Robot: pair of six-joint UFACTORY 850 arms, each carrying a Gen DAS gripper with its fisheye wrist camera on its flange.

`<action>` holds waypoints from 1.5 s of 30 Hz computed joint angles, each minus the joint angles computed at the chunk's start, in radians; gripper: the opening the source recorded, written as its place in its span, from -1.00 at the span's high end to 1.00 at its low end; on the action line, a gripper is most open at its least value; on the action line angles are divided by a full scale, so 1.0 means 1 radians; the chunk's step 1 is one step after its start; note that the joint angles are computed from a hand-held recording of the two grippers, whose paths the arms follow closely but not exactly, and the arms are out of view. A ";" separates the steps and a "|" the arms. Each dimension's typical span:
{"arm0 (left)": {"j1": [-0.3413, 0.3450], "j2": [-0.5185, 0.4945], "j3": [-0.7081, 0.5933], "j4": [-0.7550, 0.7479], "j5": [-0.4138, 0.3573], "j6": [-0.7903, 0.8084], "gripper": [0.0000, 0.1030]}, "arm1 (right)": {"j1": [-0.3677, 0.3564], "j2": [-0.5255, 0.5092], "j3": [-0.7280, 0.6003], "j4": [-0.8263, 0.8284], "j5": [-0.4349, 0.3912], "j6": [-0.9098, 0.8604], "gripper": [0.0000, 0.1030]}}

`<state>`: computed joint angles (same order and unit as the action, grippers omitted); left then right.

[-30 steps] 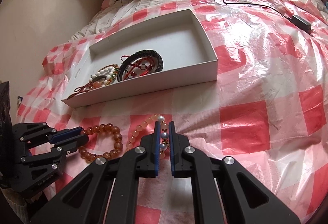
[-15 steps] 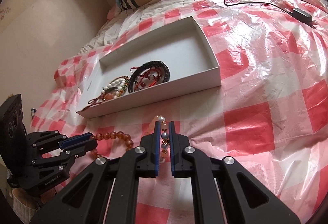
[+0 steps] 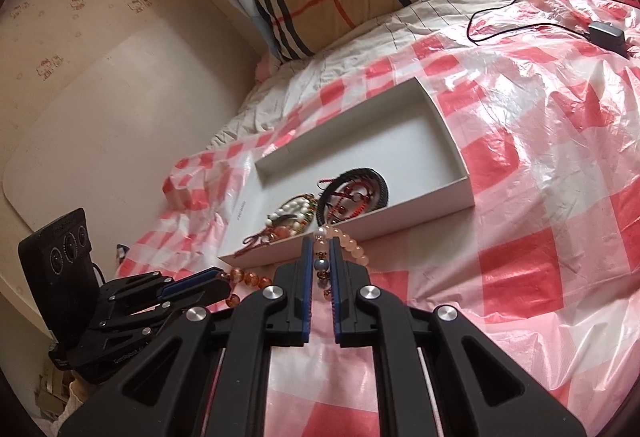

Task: Organize jewelry
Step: 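Grasp the amber-bead bracelet with the left gripper while the right lifts the pearl bracelet, then carry both bracelets over the white tray and open both grippers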

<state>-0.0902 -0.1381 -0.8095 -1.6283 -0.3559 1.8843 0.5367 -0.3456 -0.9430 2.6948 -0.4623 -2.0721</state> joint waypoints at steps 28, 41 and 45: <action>0.022 -0.026 -0.063 -0.357 -0.081 0.154 0.79 | -0.038 -0.025 -0.040 -0.063 -0.202 0.159 0.83; 0.014 -0.045 -0.080 -0.479 -0.072 0.236 0.79 | -0.050 -0.077 -0.114 -0.109 -0.208 0.207 0.83; 0.012 -0.058 -0.090 -0.495 -0.069 0.244 0.79 | -0.054 -0.091 -0.127 -0.120 -0.213 0.221 0.83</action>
